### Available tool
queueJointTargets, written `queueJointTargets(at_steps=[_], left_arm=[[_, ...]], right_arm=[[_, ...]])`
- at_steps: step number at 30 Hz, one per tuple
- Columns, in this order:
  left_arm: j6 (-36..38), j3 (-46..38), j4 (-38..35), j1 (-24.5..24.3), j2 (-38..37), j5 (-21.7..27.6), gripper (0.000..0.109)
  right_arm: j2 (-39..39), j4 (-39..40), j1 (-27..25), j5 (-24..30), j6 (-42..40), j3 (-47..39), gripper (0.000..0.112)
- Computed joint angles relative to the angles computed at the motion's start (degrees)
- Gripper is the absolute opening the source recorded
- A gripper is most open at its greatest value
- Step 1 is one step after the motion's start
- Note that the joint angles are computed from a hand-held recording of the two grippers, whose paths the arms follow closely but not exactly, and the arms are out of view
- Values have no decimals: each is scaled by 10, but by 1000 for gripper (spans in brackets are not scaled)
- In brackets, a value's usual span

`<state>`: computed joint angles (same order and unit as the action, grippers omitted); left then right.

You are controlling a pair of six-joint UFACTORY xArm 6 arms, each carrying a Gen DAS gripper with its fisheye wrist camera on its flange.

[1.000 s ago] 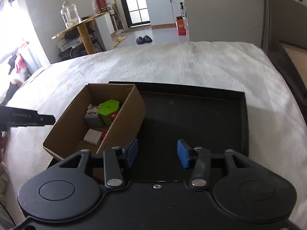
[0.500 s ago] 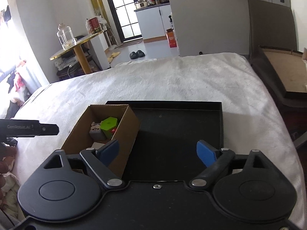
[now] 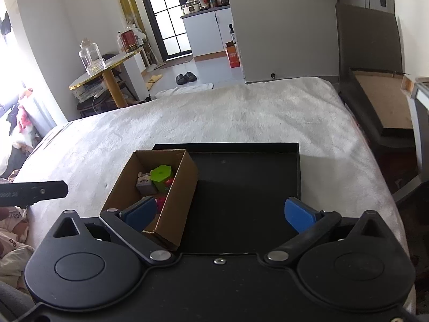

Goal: Organize rigid objects

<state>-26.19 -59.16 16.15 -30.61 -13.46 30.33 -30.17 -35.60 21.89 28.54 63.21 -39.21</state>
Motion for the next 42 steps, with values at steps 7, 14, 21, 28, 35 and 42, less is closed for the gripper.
queueJointTargets(at_steps=[7, 14, 21, 28, 35, 42], left_arm=[[16, 55, -27, -11, -75, -11, 103], [11, 94, -31, -17, -129, -10, 103], [-9, 128, -10, -12, -179, -4, 103], [-9, 159, 2, -13, -224, -3, 103], [-18, 193, 12, -17, -267, -8, 103], [-36, 210, 32, -33, -292, 14, 103]], right_arm=[[-42, -37, 44, 80, 60, -4, 103], [-75, -55, 77, 124, 90, 0, 103], [-95, -65, 102, 132, 107, 11, 103], [-115, -76, 139, 190, 122, 5, 103], [-150, -103, 187, 244, 170, 19, 103], [-154, -88, 222, 269, 188, 28, 103]])
